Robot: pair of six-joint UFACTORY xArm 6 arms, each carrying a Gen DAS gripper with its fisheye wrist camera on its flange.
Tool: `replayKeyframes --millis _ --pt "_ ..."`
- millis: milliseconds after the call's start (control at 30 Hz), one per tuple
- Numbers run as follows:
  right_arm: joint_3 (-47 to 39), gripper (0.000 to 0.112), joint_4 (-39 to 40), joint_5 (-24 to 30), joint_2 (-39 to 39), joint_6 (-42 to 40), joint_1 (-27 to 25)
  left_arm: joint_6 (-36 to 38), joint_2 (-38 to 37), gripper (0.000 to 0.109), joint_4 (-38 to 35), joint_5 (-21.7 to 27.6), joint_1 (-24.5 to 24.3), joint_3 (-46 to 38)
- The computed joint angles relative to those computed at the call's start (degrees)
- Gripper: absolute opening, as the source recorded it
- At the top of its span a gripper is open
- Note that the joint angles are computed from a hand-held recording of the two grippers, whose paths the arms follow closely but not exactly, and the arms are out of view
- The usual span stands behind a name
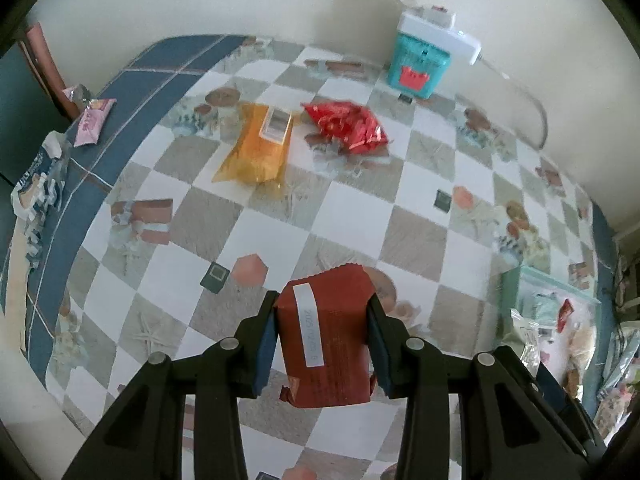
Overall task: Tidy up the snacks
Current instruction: 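Carry both packs over the tray and open both grippers to release them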
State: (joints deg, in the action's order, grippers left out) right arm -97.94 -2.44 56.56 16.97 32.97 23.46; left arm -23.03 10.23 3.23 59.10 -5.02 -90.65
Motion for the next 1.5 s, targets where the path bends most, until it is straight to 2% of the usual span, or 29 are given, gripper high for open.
replayKeyframes --millis 400,800,1167,1500 --pt "5.6 0.055 -3.7 -4.0 -7.1 3.8 -3.1 0.1 -2.5 0.043 1.2 -2.3 -2.9 -0.7" --pt "11.9 0.055 -3.8 -4.6 -11.5 7.6 -9.4 3.2 1.3 0.043 1.8 0.0 -8.6 -7.1" --pt "15.8 0.055 -7.0 -2.7 -14.1 12.9 -16.2 9.6 12.6 0.043 -0.8 6.1 -15.7 -23.4" --pt "16.7 0.055 -5.9 -2.4 -14.0 13.1 -18.1 12.2 24.0 0.043 -3.2 12.4 -20.0 -38.1"
